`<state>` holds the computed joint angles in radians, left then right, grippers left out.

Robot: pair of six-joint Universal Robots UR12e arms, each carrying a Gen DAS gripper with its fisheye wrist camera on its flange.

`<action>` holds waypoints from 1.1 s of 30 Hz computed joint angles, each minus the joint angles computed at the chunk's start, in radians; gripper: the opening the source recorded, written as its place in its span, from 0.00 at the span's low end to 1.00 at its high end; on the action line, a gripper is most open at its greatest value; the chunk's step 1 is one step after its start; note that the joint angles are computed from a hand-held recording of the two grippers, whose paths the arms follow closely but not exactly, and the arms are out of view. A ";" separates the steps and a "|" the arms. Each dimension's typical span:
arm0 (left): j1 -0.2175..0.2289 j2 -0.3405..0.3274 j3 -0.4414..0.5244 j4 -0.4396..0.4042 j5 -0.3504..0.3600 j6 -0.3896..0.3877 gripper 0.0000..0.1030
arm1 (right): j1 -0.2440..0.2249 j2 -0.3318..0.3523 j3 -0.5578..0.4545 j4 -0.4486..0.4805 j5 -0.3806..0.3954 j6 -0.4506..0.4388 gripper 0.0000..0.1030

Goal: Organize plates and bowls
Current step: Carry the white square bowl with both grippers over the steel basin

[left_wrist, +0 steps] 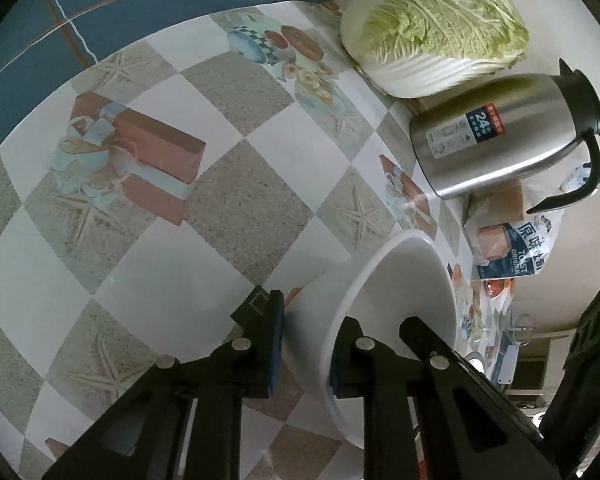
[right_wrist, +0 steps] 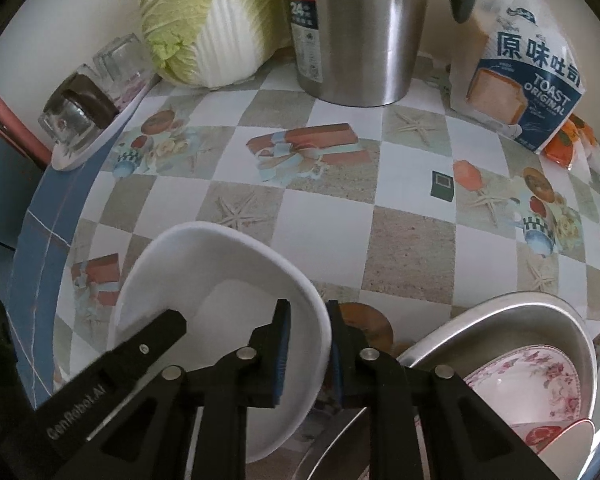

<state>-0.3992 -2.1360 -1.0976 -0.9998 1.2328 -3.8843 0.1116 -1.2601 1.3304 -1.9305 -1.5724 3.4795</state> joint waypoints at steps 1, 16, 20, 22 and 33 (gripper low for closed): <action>0.000 0.000 0.002 -0.003 0.002 0.003 0.18 | 0.001 0.000 0.000 -0.001 -0.001 -0.003 0.16; 0.000 0.018 0.044 -0.007 0.004 0.116 0.18 | -0.008 -0.049 0.026 -0.080 0.032 0.009 0.13; -0.011 0.028 0.063 -0.008 0.022 0.161 0.18 | -0.012 -0.077 0.036 -0.097 0.030 0.032 0.13; -0.017 0.035 0.068 -0.009 0.033 0.187 0.18 | -0.015 -0.093 0.046 -0.105 0.032 0.048 0.13; -0.040 0.066 0.053 0.006 0.030 0.239 0.18 | -0.033 -0.191 0.146 -0.179 0.064 0.118 0.13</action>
<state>-0.4388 -2.0698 -1.0451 -0.9942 1.2624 -3.6449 0.0783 -1.4507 1.4764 -2.1096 -1.5085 3.5980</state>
